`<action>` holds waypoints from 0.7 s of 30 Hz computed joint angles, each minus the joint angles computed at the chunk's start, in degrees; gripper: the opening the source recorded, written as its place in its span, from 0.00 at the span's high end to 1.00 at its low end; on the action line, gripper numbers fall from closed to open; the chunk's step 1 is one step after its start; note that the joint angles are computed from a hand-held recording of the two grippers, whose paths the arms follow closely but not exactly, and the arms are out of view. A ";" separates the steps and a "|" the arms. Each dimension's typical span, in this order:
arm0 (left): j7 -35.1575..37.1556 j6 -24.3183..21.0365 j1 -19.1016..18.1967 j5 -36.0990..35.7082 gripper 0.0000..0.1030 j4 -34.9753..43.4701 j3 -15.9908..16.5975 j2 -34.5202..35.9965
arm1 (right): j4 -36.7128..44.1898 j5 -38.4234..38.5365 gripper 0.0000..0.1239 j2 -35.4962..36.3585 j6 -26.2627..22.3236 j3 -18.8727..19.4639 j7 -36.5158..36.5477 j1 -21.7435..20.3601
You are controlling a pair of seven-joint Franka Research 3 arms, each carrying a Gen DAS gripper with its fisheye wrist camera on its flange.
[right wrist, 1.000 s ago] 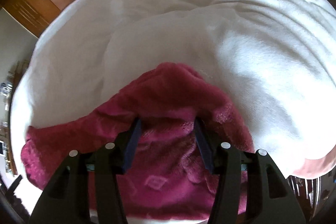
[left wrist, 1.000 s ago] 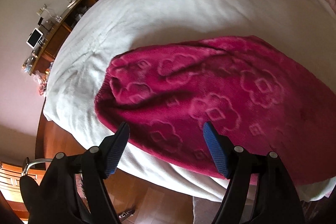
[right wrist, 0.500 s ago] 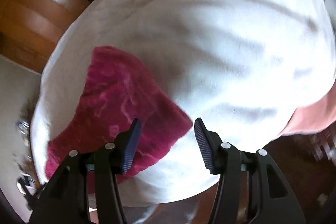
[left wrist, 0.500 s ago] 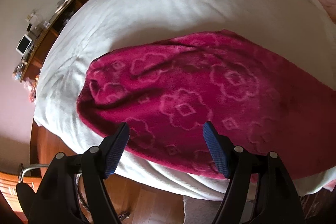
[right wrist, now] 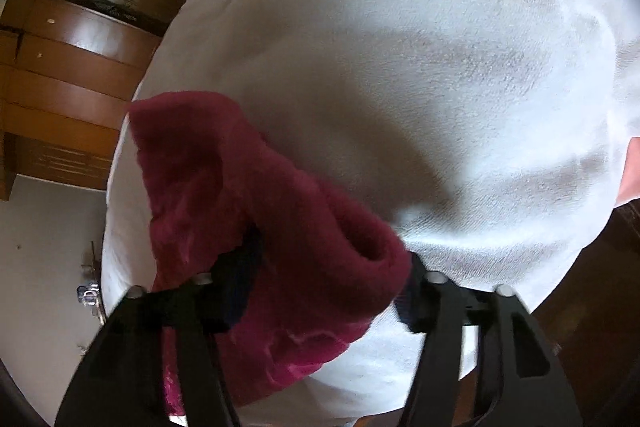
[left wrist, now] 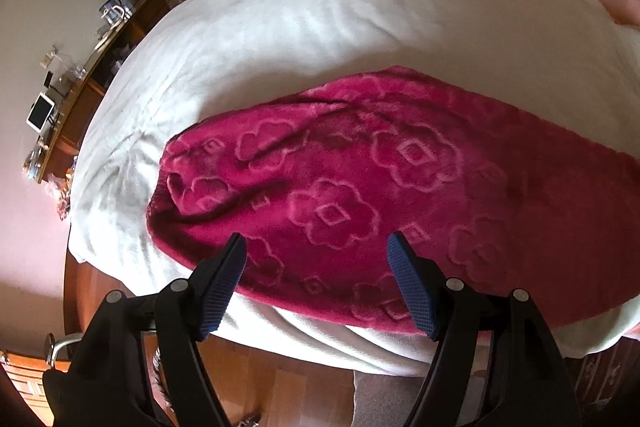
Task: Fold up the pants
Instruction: 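Lift the pant leg with the right gripper and fold it over the bundle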
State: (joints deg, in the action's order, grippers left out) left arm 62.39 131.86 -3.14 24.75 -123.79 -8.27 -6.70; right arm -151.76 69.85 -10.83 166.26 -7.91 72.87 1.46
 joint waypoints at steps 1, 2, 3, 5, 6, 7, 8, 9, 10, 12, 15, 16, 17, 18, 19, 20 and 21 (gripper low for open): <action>-0.09 -0.13 0.03 -0.16 0.29 -0.07 0.04 0.03 | 0.07 0.85 0.67 -0.53 -1.10 -0.44 -1.19 0.09; -0.20 -0.29 0.06 -0.31 0.29 -0.15 0.06 0.10 | -0.07 -0.27 0.71 -1.10 -1.73 -0.33 -0.55 -0.21; -0.29 -0.35 0.07 -0.37 0.29 -0.20 0.07 0.15 | -0.22 -1.70 0.73 -1.75 -2.16 -0.18 0.00 -0.45; -0.31 -0.27 0.07 -0.70 0.29 -0.20 0.10 0.36 | -0.22 0.40 0.79 -3.38 -4.11 -1.43 -3.32 0.08; -0.28 -0.23 0.04 -0.77 0.29 -0.12 0.08 0.53 | 0.06 2.06 0.79 -3.83 -4.83 -1.79 -4.78 0.37; -0.15 -0.18 -0.01 -0.87 0.29 -0.04 0.05 0.67 | 0.51 2.24 0.79 -3.78 -4.99 -1.60 -5.00 0.35; 0.02 -0.08 -0.07 -0.98 0.29 0.03 0.03 0.82 | 0.82 1.12 0.78 -3.66 -4.90 -1.12 -4.63 0.19; 0.27 -0.01 -0.15 -1.17 0.29 0.11 0.02 0.98 | 1.09 -0.63 0.77 -3.14 -4.18 -0.45 -3.46 -0.03; 0.57 0.10 -0.22 -1.38 0.29 0.18 0.01 1.16 | 1.23 -3.89 0.76 -2.18 -2.49 0.70 -0.58 -0.46; 1.34 0.41 -0.41 -1.77 0.29 0.20 -0.04 1.34 | 1.81 -5.04 0.74 -0.66 -1.63 0.75 1.06 -0.09; 2.83 0.81 -0.58 -2.53 0.29 0.07 0.02 1.45 | 2.63 -3.14 0.73 0.76 -1.28 0.44 0.71 0.62; 3.41 0.79 -0.60 -2.92 0.29 0.07 0.08 1.53 | 2.44 -3.18 0.75 0.54 -1.40 0.49 0.72 0.61; 3.85 0.77 -0.59 -3.27 0.29 0.07 0.14 1.62 | 2.01 -3.98 0.80 -0.40 -1.88 0.55 1.11 0.45; 4.03 0.79 -0.57 -3.43 0.29 0.05 0.16 1.66 | 1.92 -5.24 0.81 -0.88 -2.17 0.70 1.96 0.28; 4.16 0.86 -0.53 -3.62 0.29 -0.02 0.20 1.67 | 1.75 -6.62 0.83 -1.81 -2.29 0.99 2.90 0.26; 4.29 0.88 -0.49 -3.89 0.29 -0.07 0.25 1.69 | 1.49 -7.43 0.84 -2.80 -2.60 0.86 3.06 0.32; 4.50 0.83 -0.40 -4.24 0.29 -0.14 0.35 1.73 | 1.46 -8.07 0.84 -3.42 -2.49 0.93 3.25 0.60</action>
State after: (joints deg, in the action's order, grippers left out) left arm 66.89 132.69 -3.54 20.51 -123.93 -7.92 -4.98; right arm -150.30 61.78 -14.25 163.77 -6.98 76.12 2.06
